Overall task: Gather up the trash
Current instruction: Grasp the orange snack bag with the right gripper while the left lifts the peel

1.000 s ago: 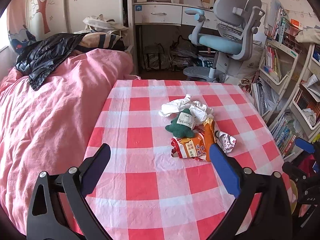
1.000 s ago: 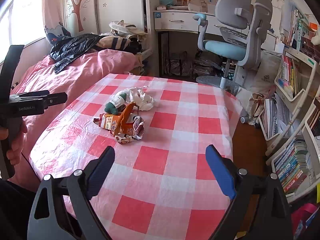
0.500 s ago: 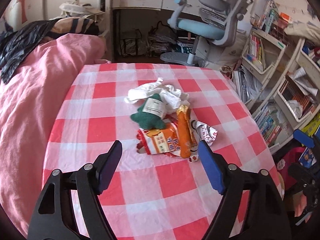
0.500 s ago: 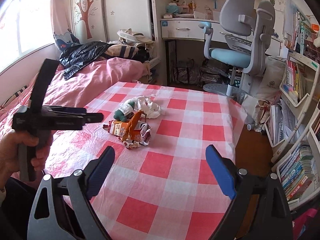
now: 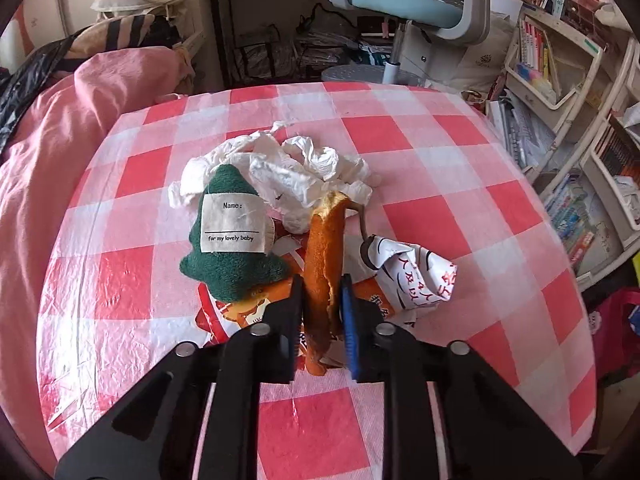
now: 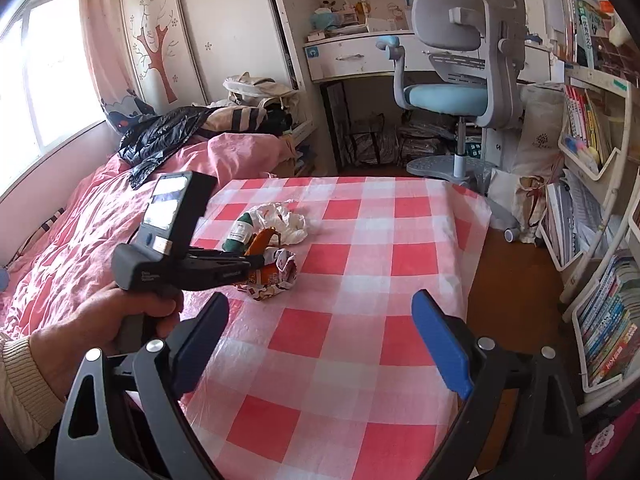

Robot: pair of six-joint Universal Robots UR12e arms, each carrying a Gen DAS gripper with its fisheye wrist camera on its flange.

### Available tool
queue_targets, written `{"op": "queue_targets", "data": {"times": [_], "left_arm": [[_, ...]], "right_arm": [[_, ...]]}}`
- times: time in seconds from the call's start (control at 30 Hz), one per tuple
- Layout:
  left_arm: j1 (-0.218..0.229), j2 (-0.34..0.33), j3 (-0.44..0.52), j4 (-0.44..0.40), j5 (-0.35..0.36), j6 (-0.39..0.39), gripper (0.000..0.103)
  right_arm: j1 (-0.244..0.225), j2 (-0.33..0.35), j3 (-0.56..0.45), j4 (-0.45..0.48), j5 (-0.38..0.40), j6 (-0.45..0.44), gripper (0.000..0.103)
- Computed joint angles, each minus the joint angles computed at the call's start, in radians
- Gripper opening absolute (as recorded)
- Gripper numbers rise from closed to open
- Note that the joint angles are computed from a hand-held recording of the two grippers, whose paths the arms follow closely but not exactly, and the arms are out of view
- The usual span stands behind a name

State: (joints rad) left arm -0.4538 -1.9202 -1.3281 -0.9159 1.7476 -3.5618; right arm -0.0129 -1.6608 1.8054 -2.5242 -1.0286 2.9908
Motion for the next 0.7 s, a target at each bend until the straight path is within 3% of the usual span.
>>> {"op": "queue_targets", "data": {"times": [0.07, 0.17, 0.27, 0.37, 0.57, 0.63, 0.7], "left_arm": [[0.015, 0.024, -0.014, -0.016, -0.063, 0.036, 0.017], [0.023, 0.076, -0.057, -0.008, -0.059, 0.075, 0.016], [0.042, 0.144, -0.12, 0.054, -0.043, 0.045, 0.016], [0.076, 0.203, -0.185, 0.13, -0.063, -0.021, 0.016], [0.106, 0.241, -0.226, 0.172, -0.043, -0.058, 0.016], [0.109, 0.239, -0.225, 0.168, -0.04, -0.049, 0.016], [0.109, 0.235, -0.221, 0.159, -0.032, -0.039, 0.016]], "right_arm": [[0.005, 0.017, -0.016, 0.04, 0.03, 0.003, 0.089], [0.039, 0.056, -0.059, 0.12, 0.018, -0.046, 0.089], [0.086, 0.107, -0.115, 0.192, 0.003, -0.116, 0.089], [0.134, 0.159, -0.165, 0.192, -0.042, -0.157, 0.089], [0.17, 0.253, -0.235, 0.185, -0.087, -0.054, 0.087], [0.175, 0.274, -0.255, 0.216, -0.092, -0.033, 0.069], [0.178, 0.281, -0.268, 0.275, -0.094, -0.046, 0.038]]}}
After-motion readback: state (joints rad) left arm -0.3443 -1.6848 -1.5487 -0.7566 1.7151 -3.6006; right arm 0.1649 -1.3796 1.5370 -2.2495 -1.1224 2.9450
